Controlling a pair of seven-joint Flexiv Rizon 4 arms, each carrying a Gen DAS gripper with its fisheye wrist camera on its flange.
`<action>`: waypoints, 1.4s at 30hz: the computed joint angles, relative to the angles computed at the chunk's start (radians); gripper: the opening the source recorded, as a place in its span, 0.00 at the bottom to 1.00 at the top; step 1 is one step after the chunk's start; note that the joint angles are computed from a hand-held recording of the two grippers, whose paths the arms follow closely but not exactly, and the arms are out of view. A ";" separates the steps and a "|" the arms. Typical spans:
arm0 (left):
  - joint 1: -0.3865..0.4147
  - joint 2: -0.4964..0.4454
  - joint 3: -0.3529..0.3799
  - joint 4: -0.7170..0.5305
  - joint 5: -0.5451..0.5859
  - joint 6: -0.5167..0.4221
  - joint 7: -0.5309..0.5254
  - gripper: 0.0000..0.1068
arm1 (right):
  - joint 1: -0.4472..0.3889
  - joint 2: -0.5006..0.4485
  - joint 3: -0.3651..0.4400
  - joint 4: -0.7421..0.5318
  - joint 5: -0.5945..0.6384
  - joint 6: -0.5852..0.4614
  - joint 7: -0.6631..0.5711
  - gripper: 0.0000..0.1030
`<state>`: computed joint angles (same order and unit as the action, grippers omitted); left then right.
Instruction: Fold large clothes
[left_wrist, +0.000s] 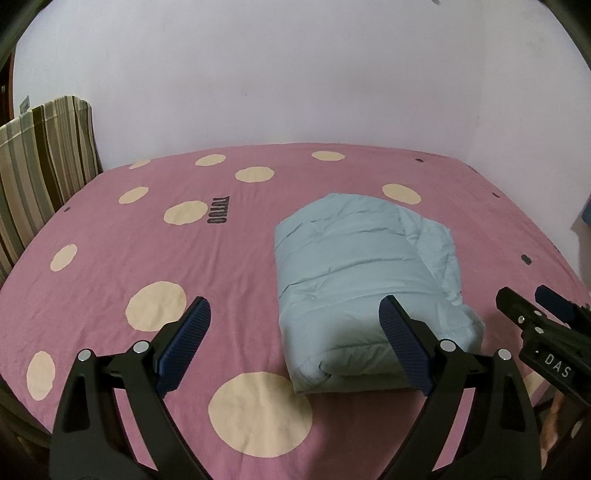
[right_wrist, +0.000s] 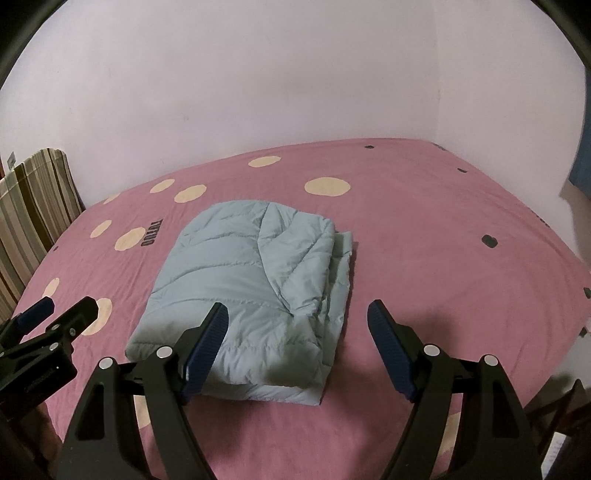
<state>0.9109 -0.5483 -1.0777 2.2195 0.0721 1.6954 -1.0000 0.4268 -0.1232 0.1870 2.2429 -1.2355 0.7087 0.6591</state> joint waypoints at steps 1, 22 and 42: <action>0.000 0.001 0.000 0.000 -0.001 0.000 -0.001 0.87 | 0.000 -0.001 0.000 0.000 -0.001 0.000 0.001 0.74; 0.047 0.017 -0.046 0.026 0.026 0.003 -0.018 0.87 | 0.006 0.002 0.005 -0.004 -0.013 -0.013 0.003 0.74; 0.044 0.026 -0.037 0.027 0.016 0.001 -0.018 0.87 | -0.003 0.000 -0.001 0.001 -0.025 0.015 -0.005 0.74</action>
